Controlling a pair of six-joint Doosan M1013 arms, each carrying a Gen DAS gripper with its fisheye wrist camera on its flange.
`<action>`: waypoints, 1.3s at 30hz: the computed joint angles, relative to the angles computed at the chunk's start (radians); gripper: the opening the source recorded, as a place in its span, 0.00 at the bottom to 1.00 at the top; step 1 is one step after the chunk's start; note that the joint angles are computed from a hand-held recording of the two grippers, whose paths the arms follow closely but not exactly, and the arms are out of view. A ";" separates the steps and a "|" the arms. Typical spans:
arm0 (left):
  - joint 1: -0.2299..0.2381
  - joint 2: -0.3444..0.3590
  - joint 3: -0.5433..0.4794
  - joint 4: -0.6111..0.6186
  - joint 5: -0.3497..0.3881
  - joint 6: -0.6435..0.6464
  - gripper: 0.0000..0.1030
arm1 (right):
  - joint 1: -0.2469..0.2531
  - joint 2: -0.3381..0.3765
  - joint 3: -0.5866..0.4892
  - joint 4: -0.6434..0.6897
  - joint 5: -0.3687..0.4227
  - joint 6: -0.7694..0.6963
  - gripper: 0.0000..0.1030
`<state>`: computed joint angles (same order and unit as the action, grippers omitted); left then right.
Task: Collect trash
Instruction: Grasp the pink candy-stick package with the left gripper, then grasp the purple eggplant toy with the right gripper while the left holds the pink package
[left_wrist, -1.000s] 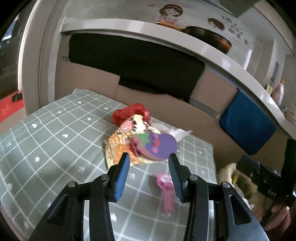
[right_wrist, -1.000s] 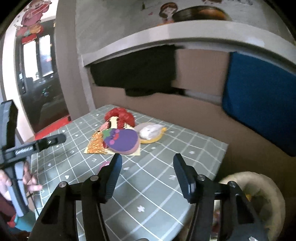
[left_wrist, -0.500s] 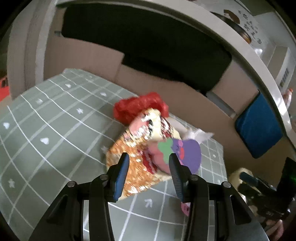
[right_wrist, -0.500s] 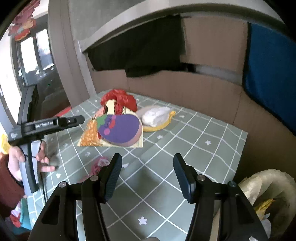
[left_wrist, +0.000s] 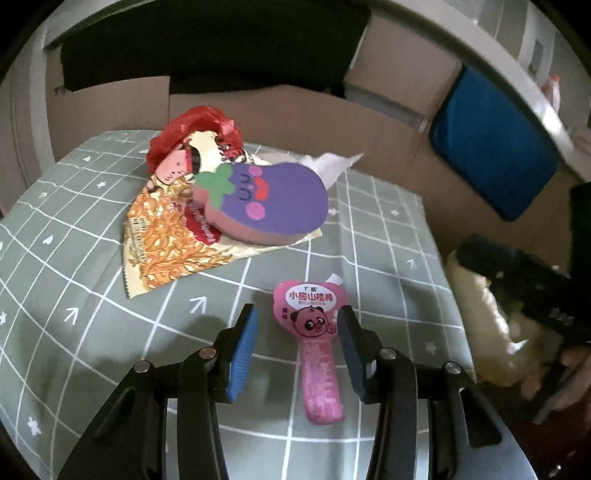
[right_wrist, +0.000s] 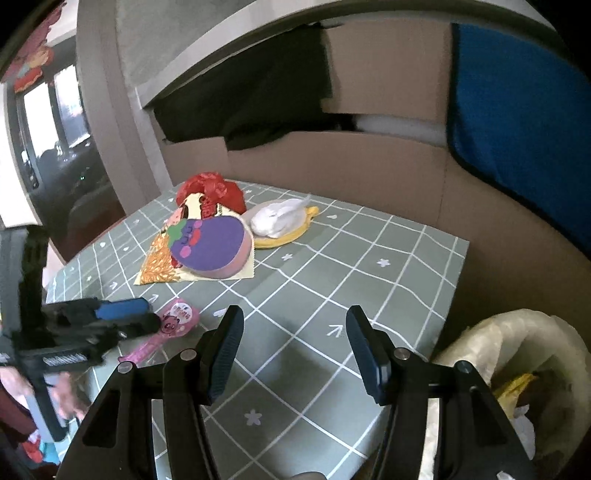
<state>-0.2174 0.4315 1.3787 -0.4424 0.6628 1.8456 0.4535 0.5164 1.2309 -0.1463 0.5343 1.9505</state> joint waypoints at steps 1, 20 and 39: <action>-0.004 0.006 -0.010 0.000 0.015 -0.008 0.44 | -0.002 -0.005 0.008 -0.001 -0.009 0.004 0.54; -0.015 0.017 -0.029 0.053 0.022 -0.122 0.42 | -0.023 -0.023 0.048 0.102 -0.040 -0.054 0.54; 0.100 -0.110 0.146 0.162 -0.160 -0.435 0.43 | 0.001 0.262 -0.463 0.378 0.218 -0.456 0.59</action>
<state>-0.1171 0.3215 1.5242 -0.2806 0.5028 1.4102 0.4540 0.7781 0.7683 0.2318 0.7518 1.4945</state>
